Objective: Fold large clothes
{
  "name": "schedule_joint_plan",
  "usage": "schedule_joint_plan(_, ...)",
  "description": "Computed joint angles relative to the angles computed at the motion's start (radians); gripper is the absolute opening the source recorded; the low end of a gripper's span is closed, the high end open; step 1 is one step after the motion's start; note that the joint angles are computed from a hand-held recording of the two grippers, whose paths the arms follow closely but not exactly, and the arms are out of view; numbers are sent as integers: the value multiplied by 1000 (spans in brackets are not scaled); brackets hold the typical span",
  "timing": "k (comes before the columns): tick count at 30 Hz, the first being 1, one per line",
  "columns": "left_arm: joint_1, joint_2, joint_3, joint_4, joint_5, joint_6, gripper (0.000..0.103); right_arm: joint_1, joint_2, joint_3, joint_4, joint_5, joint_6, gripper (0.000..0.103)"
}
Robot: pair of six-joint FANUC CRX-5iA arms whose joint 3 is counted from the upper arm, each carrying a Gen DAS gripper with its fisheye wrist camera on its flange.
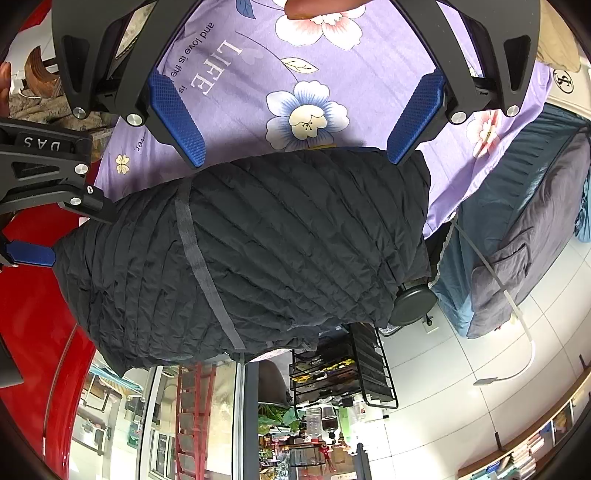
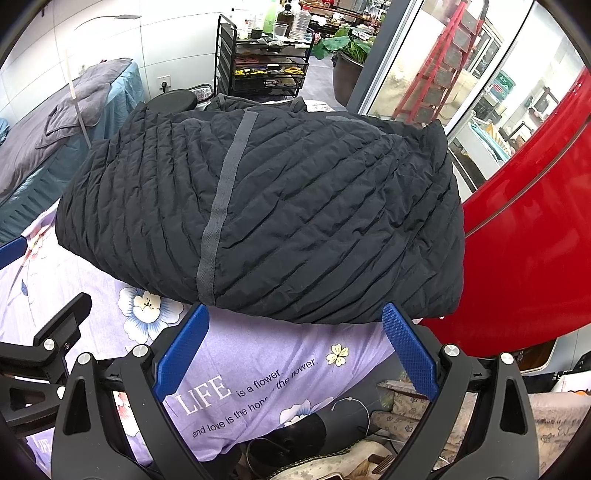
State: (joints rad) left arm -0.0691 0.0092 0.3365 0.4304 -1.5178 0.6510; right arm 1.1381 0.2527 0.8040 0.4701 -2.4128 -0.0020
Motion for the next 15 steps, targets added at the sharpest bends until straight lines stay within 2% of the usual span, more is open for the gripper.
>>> schedule_joint_plan(15,-1,-4,-3,-8,-2,-5,97,4,-2,-5,-5,2,-7,94)
